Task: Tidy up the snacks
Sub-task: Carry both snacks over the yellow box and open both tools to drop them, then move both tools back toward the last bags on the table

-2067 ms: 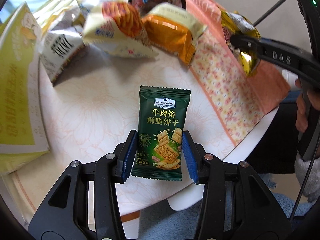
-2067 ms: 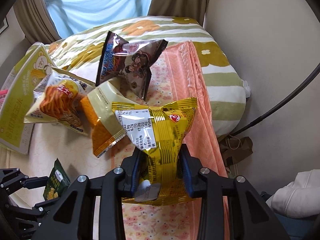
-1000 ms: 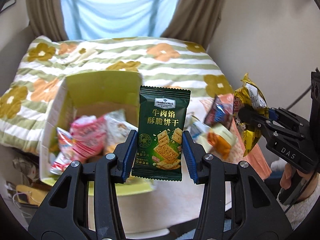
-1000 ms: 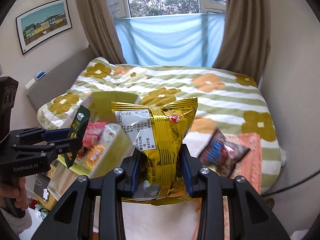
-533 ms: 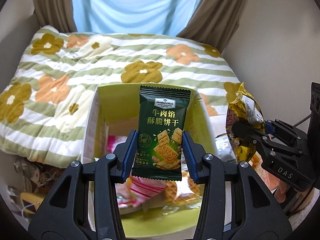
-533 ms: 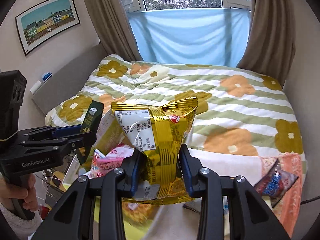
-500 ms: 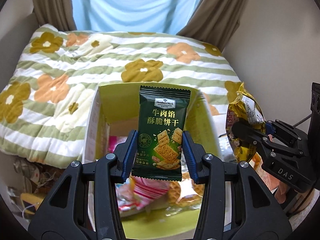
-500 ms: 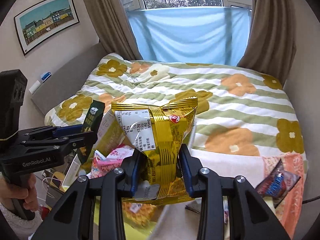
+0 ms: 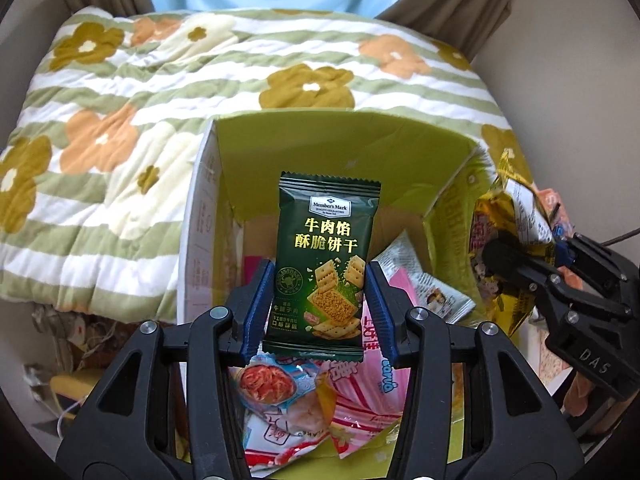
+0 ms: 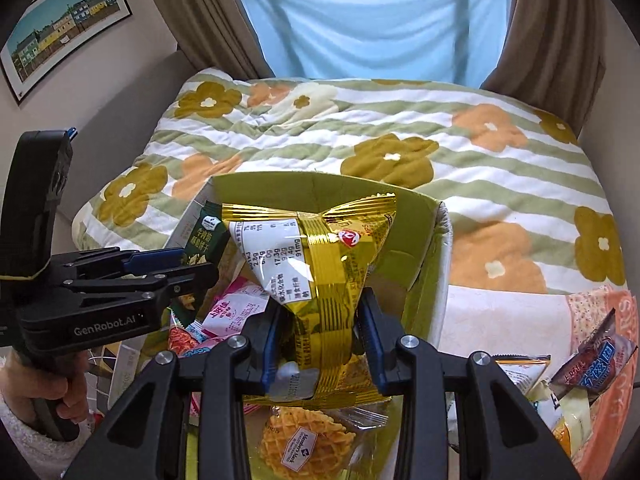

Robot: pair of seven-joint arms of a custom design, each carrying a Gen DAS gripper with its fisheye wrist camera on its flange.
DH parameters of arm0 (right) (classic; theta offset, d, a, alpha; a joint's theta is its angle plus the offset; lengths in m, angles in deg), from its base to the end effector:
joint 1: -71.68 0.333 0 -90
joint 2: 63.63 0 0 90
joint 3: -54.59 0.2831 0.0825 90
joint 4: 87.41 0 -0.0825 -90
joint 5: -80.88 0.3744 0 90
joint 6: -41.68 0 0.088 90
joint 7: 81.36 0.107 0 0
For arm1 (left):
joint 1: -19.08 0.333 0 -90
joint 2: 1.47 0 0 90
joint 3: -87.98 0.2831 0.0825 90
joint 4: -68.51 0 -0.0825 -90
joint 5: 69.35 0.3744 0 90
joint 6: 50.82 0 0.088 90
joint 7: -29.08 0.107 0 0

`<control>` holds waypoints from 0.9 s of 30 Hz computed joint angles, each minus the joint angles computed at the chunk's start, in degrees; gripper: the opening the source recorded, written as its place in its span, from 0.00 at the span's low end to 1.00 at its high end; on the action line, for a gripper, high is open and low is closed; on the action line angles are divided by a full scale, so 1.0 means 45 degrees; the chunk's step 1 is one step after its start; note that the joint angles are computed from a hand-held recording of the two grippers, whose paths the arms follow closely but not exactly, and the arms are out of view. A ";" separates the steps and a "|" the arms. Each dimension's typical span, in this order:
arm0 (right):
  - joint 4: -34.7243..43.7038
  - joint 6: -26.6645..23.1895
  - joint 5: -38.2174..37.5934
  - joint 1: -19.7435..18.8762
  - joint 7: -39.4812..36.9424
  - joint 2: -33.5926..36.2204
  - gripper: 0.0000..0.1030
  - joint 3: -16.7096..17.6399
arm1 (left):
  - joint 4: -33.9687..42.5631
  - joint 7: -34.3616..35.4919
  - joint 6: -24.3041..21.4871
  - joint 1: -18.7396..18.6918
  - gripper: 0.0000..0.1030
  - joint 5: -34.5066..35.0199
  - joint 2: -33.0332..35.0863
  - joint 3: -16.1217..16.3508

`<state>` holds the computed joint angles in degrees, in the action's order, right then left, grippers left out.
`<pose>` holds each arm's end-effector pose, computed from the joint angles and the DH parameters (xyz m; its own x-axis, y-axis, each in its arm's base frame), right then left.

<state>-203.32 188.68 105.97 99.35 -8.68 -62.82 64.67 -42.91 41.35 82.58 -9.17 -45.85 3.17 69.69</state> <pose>0.4686 0.3541 0.4710 0.6448 -0.7274 -0.2349 -0.7134 -0.4623 -0.5267 0.4159 -0.4239 0.4457 0.2670 -0.9467 0.1803 -0.8676 -0.3176 -0.3826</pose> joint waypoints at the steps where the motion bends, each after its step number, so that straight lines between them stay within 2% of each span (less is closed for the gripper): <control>1: 0.0099 -0.0070 0.0003 0.0001 0.0048 0.0109 0.32 0.0003 | -0.0012 -0.0030 -0.0013 -0.0007 0.49 -0.0015 0.0029 -0.0002; 2: 0.0190 -0.0166 0.0029 -0.0014 0.0022 0.0213 0.32 0.0000 | -0.0021 -0.0157 -0.0139 -0.0050 0.67 0.0034 0.0043 -0.0020; 3: 0.0263 -0.0294 0.0034 -0.0048 -0.0037 0.0291 0.32 -0.0011 | -0.0064 -0.0338 -0.0245 -0.0100 0.80 0.0137 0.0018 -0.0034; 4: 0.0283 -0.0369 0.0026 -0.0070 -0.0050 0.0311 0.32 -0.0010 | -0.0235 -0.0712 -0.0217 -0.0171 0.99 0.0338 -0.0090 -0.0059; 8: 0.0408 -0.0729 0.0188 -0.0173 -0.0373 0.0418 0.32 -0.0009 | -0.1039 -0.2205 0.0090 -0.0280 1.00 0.0888 -0.0782 -0.0246; 12: 0.0511 -0.0883 0.0270 -0.0235 -0.0665 0.0524 0.32 0.0008 | -0.1052 -0.3359 -0.0778 -0.0449 1.00 0.1615 -0.1134 -0.0614; 18: 0.0667 -0.0696 0.0032 -0.0181 -0.0711 0.0629 0.34 0.0073 | -0.0769 -0.4016 -0.1648 -0.0695 1.00 0.1983 -0.1232 -0.0925; 20: 0.0489 -0.0273 0.0266 -0.0164 -0.0806 0.0548 0.55 0.0114 | -0.0648 -0.4235 -0.1991 -0.0811 1.00 0.2044 -0.1236 -0.1021; 21: 0.0317 -0.0031 0.0691 -0.0181 -0.1030 0.0420 0.79 0.0137 | -0.0617 -0.4349 -0.2086 -0.0866 1.00 0.2064 -0.1256 -0.1057; 22: 0.0166 0.0096 0.1127 -0.0197 -0.1307 0.0286 0.96 0.0141 | -0.0620 -0.4443 -0.2147 -0.0908 1.00 0.2060 -0.1299 -0.1080; 24: -0.0194 0.0123 0.2215 -0.0226 -0.2161 -0.0098 0.99 0.0094 | -0.0586 -0.4771 -0.2391 -0.1019 1.00 0.2102 -0.1367 -0.1171; 27: -0.0725 0.0117 0.2161 -0.0134 -0.2245 -0.0616 0.99 -0.0018 | -0.0658 -0.5136 -0.2485 -0.1147 1.00 0.2155 -0.1494 -0.1272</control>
<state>-206.59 189.21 115.70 98.74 -18.78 -65.60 64.59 -45.87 18.24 71.39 -14.33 -36.15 -3.56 63.96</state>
